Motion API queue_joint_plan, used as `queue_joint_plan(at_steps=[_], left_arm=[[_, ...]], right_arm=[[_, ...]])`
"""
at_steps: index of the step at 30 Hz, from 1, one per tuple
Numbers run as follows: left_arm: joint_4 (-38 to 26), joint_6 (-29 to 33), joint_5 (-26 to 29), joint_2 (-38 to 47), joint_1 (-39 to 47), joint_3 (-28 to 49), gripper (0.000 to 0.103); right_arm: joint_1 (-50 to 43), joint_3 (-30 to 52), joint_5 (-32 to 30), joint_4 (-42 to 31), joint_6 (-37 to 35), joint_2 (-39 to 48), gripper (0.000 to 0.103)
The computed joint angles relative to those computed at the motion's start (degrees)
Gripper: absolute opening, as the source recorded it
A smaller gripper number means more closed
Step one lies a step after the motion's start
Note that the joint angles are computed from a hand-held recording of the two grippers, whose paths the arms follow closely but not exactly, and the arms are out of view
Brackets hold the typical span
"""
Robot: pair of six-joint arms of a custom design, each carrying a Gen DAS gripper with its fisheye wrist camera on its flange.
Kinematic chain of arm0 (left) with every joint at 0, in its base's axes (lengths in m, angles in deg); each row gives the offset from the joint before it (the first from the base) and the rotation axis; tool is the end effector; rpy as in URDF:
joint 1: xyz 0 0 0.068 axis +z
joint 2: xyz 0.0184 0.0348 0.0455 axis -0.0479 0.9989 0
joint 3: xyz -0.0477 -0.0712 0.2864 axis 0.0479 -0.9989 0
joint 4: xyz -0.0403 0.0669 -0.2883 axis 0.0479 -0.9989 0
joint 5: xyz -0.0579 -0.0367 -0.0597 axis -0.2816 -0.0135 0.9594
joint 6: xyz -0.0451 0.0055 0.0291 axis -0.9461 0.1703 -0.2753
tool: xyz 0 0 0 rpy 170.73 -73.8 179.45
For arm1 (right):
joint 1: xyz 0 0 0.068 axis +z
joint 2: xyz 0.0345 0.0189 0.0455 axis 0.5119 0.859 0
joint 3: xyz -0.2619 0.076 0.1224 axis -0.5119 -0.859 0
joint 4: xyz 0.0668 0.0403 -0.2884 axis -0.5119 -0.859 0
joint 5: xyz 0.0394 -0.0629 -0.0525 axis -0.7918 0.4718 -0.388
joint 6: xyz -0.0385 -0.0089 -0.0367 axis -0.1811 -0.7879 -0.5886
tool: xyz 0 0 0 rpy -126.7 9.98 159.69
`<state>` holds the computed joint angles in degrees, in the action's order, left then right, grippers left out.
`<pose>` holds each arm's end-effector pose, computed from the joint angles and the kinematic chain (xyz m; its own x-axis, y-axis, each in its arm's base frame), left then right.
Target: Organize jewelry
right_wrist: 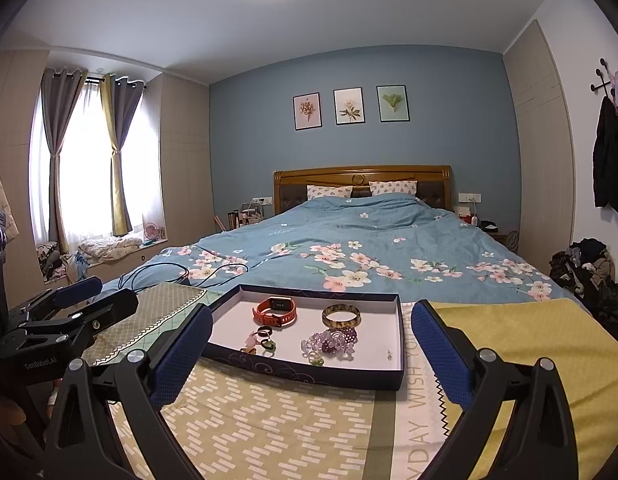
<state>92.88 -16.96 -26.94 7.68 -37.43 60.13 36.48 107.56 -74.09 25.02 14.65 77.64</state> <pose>0.2678 -0.1580 0.1671 -0.2327 -0.0983 -0.9676 -0.1244 0.9897 -0.0706 0.3597 0.0503 0.1432 -0.1969 -0.0461 -0.9793 -0.4887 0.8706 0.0572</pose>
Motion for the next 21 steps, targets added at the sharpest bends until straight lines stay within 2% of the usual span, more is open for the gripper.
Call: queue_joint_plan(at_steps=[21], left_arm=[[0.77, 0.25, 0.30, -0.06, 0.25, -0.51, 0.097]], right_arm=[[0.13, -0.20, -0.17, 0.34, 0.16, 0.13, 0.096]])
